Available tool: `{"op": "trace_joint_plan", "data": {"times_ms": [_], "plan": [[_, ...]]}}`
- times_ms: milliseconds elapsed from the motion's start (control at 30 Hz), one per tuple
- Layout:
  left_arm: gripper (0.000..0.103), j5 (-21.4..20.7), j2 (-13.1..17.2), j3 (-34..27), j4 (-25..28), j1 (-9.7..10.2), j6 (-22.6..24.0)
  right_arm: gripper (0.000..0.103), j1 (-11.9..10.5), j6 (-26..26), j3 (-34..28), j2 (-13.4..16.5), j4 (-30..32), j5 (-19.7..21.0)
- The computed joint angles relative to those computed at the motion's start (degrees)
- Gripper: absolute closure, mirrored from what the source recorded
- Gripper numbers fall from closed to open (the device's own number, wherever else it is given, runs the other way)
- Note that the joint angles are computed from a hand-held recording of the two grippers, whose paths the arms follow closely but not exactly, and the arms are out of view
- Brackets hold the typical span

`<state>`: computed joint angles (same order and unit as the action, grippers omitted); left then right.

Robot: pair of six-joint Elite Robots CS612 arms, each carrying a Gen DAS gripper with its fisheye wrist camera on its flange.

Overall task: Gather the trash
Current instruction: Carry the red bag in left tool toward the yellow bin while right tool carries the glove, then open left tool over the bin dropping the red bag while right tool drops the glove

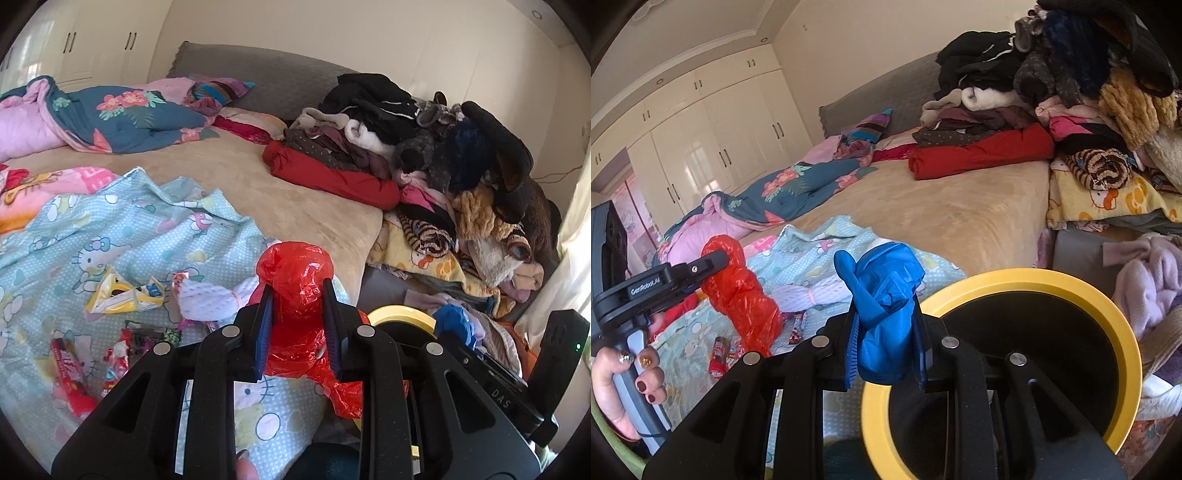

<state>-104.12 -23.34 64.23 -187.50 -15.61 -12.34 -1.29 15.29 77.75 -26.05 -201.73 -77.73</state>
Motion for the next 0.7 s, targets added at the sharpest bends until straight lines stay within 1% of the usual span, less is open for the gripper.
{"op": "trace_joint_plan", "data": {"times_ms": [633,700], "plan": [[0.085,-0.8,0.0,0.2,2.3,-1.68,4.5,0.080,-1.6,2.5,0.9,0.1,-0.3,-1.8],[0.085,-1.0,0.1,0.1,2.8,-1.86,4.9,0.078,-1.7,2.5,1.0,0.1,-0.3,-2.1]]}}
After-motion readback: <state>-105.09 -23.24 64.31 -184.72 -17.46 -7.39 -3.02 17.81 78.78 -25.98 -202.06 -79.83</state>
